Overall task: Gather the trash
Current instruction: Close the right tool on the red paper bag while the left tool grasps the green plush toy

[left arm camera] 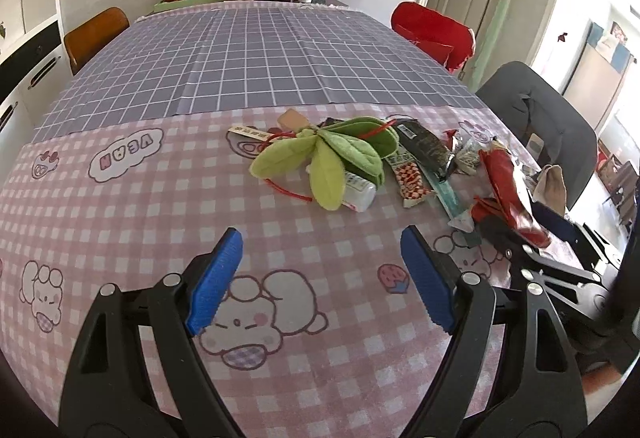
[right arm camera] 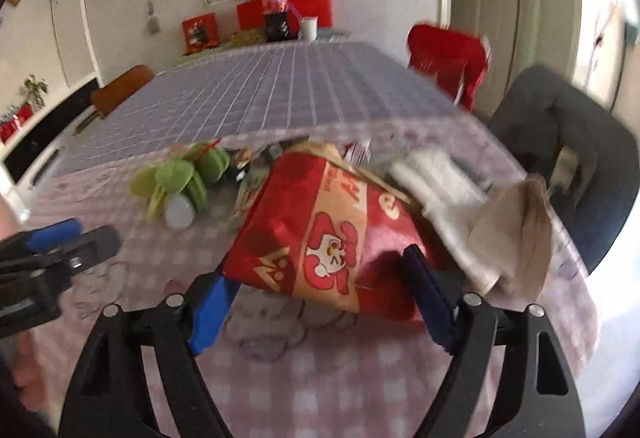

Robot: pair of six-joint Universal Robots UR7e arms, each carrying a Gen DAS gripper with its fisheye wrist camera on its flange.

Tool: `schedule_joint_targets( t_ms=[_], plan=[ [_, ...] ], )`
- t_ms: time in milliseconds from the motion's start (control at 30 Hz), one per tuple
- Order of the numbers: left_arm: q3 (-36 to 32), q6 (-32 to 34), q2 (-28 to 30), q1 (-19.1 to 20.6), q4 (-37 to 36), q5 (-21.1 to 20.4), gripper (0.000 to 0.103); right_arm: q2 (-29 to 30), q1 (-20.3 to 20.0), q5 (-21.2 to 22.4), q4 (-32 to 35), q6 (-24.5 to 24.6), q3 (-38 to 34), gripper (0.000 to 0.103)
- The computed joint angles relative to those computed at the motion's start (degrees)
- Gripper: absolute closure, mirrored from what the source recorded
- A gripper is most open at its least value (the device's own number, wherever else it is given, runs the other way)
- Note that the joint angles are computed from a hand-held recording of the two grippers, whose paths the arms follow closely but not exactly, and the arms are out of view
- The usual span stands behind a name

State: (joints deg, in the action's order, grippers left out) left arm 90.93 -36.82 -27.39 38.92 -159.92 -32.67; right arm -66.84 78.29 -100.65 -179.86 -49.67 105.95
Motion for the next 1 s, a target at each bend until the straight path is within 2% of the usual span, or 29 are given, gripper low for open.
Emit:
schedule_joint_targets(
  t_ms=[67, 133, 200, 233, 333, 400, 467, 567, 633, 733, 800, 833, 867, 900, 933, 1000],
  plan=[
    [0.21, -0.85, -0.27, 0.2, 0.77, 0.6, 0.023, 0.31, -0.02, 1.26, -1.79, -0.96, 0.03, 0.037],
    [0.1, -0.91, -0.34, 0.5, 0.89, 0.63, 0.023, -0.23, -0.16, 2.61, -3.67, -1.97, 0.69, 0.051],
    [-0.16, -0.46, -0.25, 0.73, 0.67, 0.72, 0.023, -1.21, -0.39, 4.54, -4.15, -2.39, 1.01, 0.057],
    [-0.33, -0.03, -0.17, 0.82, 0.42, 0.72, 0.023, -2.23, -0.71, 5.81, -2.6, -1.44, 0.91, 0.066],
    [-1.51, 2.12, 0.4, 1.21, -0.91, 0.33, 0.023, -4.49, -1.7, 10.26, -2.36, 0.75, 1.18, 0.074],
    [-2.87, 3.94, 0.98, 1.54, -1.51, 0.11, 0.023, -6.33, -2.62, 13.9, 0.9, 4.08, 0.47, 0.077],
    [-4.14, 6.12, 1.47, 1.94, -2.47, -0.6, 0.023, -7.7, -3.37, 16.87, 3.68, 6.32, -0.24, 0.085],
    [-7.39, 7.72, 2.49, 3.12, -1.85, -2.05, 0.022, -8.97, -4.03, 19.73, 5.02, 7.82, -0.69, 0.086],
    [-10.42, 5.77, 3.38, 4.24, 1.91, -2.81, 0.022, -9.1, -4.1, 20.55, 5.08, 8.33, -1.2, 0.086],
    [-13.85, 3.47, 4.42, 5.64, 5.62, -4.3, 0.022, -9.02, -4.12, 20.84, 6.66, 9.08, -2.45, 0.086],
    [-16.0, 2.67, 5.42, 6.39, 6.7, -4.49, 0.024, -8.38, -3.76, 19.33, 5.3, 9.16, -2.81, 0.086],
    [-17.06, 2.23, 5.78, 6.69, 8.26, -4.73, 0.031, -8.12, -3.63, 18.73, 5.1, 9.2, -2.98, 0.086],
    [-17.91, 2.45, 6.03, 7.01, 9.59, -5.49, 0.069, -8.01, -3.62, 18.45, 5.79, 9.25, -3.29, 0.086],
    [-18.07, 2.75, 5.93, 7.44, 9.89, -7.33, 0.091, -7.88, -3.57, 18.42, 5.96, 9.21, -3.36, 0.086],
    [-18.08, 2.16, 5.71, 7.83, 10.11, -8.78, 0.091, -7.84, -3.56, 18.32, 5.91, 8.97, -3.31, 0.086],
    [-17.41, 2.89, 5.53, 7.62, 9.05, -7.81, 0.095, -7.77, -3.56, 17.88, 5.06, 8.49, -2.96, 0.086]
  ],
)
